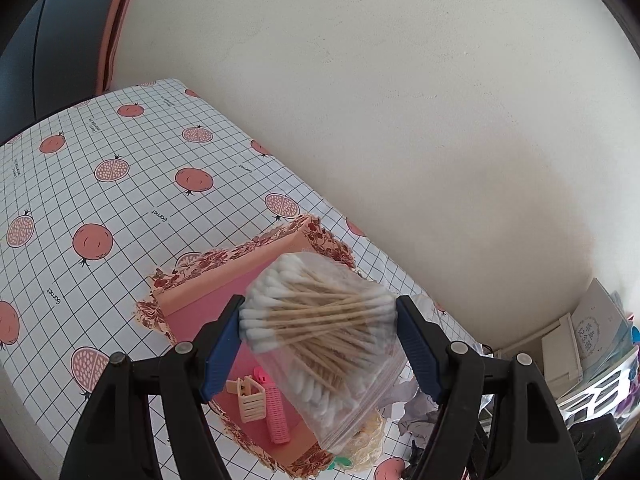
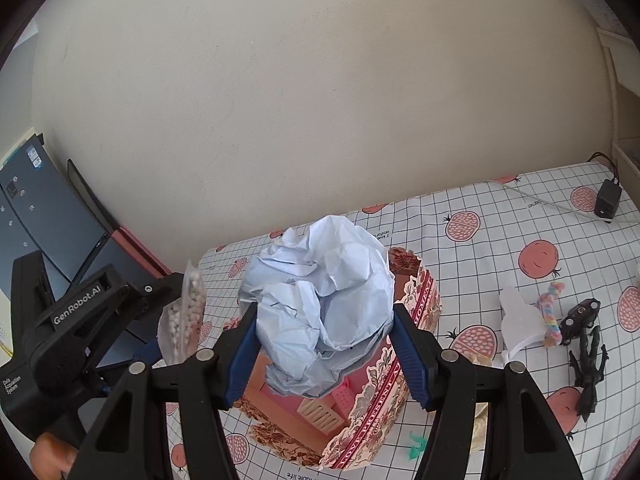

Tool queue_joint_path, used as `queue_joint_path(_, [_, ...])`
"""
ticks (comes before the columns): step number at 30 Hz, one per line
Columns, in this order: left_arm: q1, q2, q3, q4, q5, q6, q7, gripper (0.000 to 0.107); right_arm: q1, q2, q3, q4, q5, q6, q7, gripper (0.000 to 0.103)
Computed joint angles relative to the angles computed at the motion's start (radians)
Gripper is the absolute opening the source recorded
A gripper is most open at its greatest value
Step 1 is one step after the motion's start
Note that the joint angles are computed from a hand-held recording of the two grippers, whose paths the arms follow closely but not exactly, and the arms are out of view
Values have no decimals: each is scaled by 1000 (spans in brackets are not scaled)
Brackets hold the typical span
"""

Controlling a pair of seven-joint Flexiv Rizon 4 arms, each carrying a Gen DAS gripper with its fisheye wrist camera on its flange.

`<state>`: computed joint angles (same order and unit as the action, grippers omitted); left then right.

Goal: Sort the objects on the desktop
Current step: 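Carry the swab bag and crumpled paper over the gift box, then lower both items into the gift box and open both grippers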

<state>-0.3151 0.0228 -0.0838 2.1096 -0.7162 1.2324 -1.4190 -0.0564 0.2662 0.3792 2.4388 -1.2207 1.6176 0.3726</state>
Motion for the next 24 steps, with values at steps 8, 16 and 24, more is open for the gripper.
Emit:
queue_joint_path(8, [23,-13,6,-6,53,-35,-61,75,66,-66,-25,-19,-9,-29,-3,66])
queue_joint_path(16, [40,-23,8,-10,81,-67,-99,75,138,-102,-82,-30,-62,-36,26,68])
queue_joint_path(24, [54,-29,12,-15,116,-94,-138,75,171,-120,-125,-40,-124,-26,82,69])
